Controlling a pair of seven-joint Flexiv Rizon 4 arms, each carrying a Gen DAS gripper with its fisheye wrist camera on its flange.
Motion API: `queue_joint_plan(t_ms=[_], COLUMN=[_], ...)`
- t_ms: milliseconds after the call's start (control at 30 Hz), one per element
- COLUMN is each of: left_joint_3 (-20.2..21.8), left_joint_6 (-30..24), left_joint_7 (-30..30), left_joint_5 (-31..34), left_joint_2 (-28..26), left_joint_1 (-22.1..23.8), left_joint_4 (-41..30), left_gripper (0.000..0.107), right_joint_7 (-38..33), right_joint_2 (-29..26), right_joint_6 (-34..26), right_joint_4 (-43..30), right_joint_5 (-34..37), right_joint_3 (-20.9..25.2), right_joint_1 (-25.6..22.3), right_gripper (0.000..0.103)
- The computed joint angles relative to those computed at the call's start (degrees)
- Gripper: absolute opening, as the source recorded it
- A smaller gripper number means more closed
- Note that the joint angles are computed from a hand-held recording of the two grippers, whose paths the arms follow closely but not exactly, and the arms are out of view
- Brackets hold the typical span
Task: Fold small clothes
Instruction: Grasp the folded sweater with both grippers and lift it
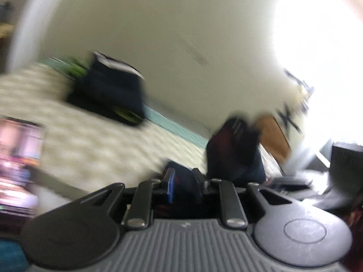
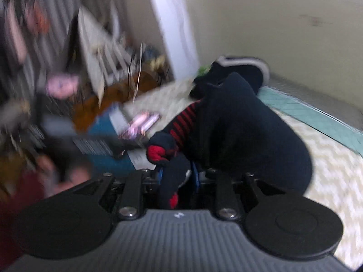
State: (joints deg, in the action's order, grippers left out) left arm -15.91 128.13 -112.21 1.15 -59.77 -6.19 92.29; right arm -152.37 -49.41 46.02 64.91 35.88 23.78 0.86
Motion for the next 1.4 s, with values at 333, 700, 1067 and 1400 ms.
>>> queue_joint_plan(t_ms=[333,700,1067,1400], left_joint_3=[-2.1,-2.33,11.58,-0.01], left_joint_6=[-3.0,-15.14,-22.83,-13.11], left_joint_7=[2.32,10.46,15.78,13.59], left_joint_5=[6.68,-2.84,-17.43,-10.26], left_joint_2=[-1.73,-4.67,-3.64,0.1], left_joint_1=[1.33,-1.73,-12.67,-3.23], left_joint_4=[-6.43,-13.83,-16.65,-6.53], left_gripper=[0.049,0.047,0.048,0.103], right_joint_7=[-4.92,-9.47,6.1,3.57], right_joint_2=[-2.74,0.88,-8.64,-5.21], right_joint_6=[-3.83,-0.19,-1.75,-2.3], right_joint_4=[-1.29,-1.49,-11.66,-4.1], right_joint_5=[-3.18,9.88,4.19,21.7], right_joint_3=[2.05,0.35,0.42,4.21], right_joint_1=[1.42,-3.59,-1.91,-15.56], right_gripper=[0.067,0.055,0.03,0.077])
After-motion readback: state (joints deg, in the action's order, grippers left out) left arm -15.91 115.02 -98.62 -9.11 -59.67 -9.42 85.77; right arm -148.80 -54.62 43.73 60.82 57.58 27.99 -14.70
